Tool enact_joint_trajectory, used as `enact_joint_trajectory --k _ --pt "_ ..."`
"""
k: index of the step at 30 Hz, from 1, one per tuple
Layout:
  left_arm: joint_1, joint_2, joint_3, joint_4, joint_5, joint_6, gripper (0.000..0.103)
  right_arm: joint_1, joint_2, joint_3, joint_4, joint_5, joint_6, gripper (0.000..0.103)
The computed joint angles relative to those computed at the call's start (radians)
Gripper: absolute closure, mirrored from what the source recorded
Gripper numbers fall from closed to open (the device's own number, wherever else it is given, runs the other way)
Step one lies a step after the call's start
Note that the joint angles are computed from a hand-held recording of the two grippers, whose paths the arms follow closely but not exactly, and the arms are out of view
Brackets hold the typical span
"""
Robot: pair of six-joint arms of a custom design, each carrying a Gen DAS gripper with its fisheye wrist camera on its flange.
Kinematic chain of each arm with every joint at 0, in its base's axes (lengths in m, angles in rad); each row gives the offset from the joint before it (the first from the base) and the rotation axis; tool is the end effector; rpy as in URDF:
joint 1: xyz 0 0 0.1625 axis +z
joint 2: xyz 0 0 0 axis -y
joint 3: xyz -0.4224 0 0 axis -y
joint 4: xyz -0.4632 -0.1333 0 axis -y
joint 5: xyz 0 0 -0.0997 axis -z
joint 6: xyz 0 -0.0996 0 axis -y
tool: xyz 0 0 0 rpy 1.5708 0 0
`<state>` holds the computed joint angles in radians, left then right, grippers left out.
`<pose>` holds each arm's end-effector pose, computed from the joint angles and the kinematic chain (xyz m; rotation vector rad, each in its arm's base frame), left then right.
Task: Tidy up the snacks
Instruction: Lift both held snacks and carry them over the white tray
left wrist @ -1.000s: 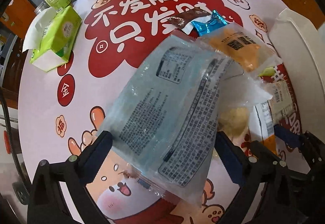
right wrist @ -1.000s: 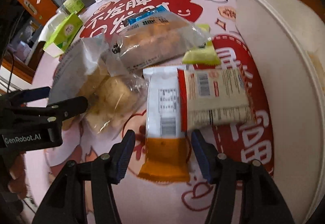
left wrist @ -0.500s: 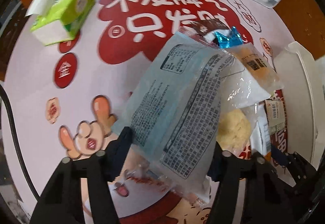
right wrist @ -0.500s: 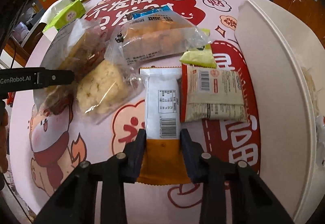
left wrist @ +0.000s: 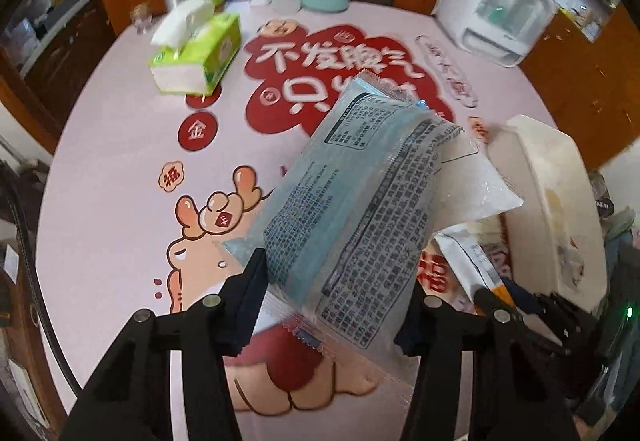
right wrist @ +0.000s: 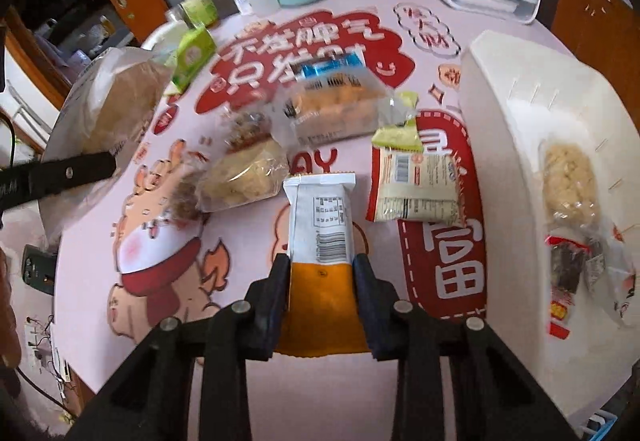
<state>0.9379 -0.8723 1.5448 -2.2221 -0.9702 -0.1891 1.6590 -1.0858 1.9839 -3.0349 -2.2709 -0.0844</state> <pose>-0.2800 -0.7023 0.1132 0.5732 2.5026 -0.2927 0.1226 -0.6021 0.1631 -0.0462 -2.3733 0.6881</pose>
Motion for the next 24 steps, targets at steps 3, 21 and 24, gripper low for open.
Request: enact_joint_trajectory --k 3,21,24 --pt "-0.042 -0.028 0.037 -0.021 -0.011 -0.001 0.051 0.018 -0.037 0.023 -0.042 0.01 -0.041 0.071" --pt "-0.237 0.068 -0.018 -0.185 -0.172 0.042 0.051 0.049 -0.355 0.188 -0.316 0.013 -0.207 0.071" --pt "-0.261 0.113 -0.051 -0.21 -0.189 0.061 0.051 0.032 -0.406 0.203 -0.317 0.015 -0.196 0.071"
